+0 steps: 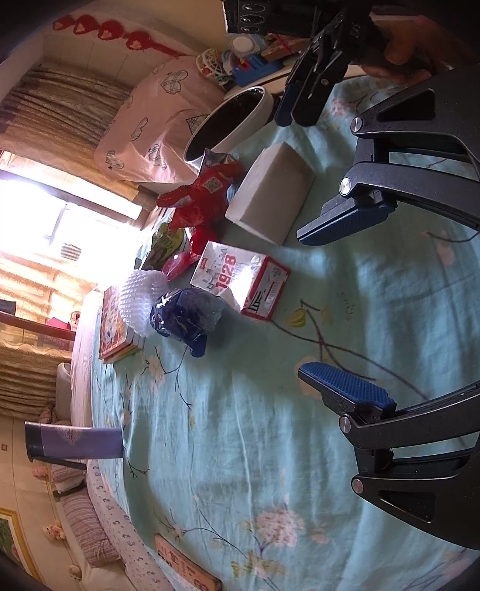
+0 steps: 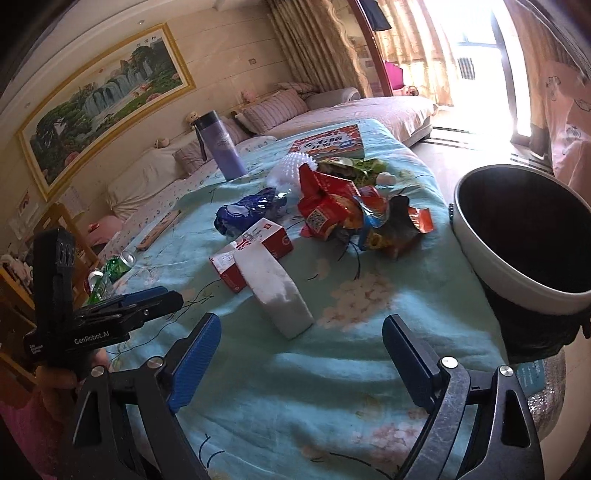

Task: Collect trash
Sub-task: 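Move both open tools back to the bed toward the white cartons, then grasp the white milk carton with the left tool while the right tool grasps the white foam block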

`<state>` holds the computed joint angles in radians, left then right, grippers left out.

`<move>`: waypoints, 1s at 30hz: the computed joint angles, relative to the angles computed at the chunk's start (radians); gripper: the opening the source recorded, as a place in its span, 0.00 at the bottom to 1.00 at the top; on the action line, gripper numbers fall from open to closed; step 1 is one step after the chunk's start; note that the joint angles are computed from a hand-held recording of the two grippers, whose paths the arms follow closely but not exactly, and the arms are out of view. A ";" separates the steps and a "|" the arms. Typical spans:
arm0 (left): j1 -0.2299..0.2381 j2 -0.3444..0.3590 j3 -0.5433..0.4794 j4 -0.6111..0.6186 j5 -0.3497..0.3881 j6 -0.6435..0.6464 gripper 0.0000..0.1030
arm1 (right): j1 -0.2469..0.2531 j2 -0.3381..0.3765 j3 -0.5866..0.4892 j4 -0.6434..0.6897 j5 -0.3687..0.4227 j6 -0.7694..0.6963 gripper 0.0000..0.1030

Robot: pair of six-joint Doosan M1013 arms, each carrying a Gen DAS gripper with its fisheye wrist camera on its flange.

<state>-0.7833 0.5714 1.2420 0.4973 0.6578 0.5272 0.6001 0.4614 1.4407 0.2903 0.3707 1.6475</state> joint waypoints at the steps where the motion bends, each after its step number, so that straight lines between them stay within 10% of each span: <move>1: 0.005 0.005 -0.009 -0.021 0.001 0.032 0.65 | 0.000 0.011 -0.017 0.007 0.019 -0.016 0.80; 9: 0.038 0.069 -0.112 -0.173 0.031 0.289 0.65 | -0.015 0.065 -0.092 0.140 0.095 -0.169 0.62; 13: 0.044 0.096 -0.155 -0.237 0.045 0.373 0.65 | -0.024 0.083 -0.116 0.210 0.131 -0.231 0.35; 30: 0.012 0.117 -0.187 -0.210 0.029 0.358 0.47 | -0.046 -0.051 0.086 0.022 -0.074 0.090 0.33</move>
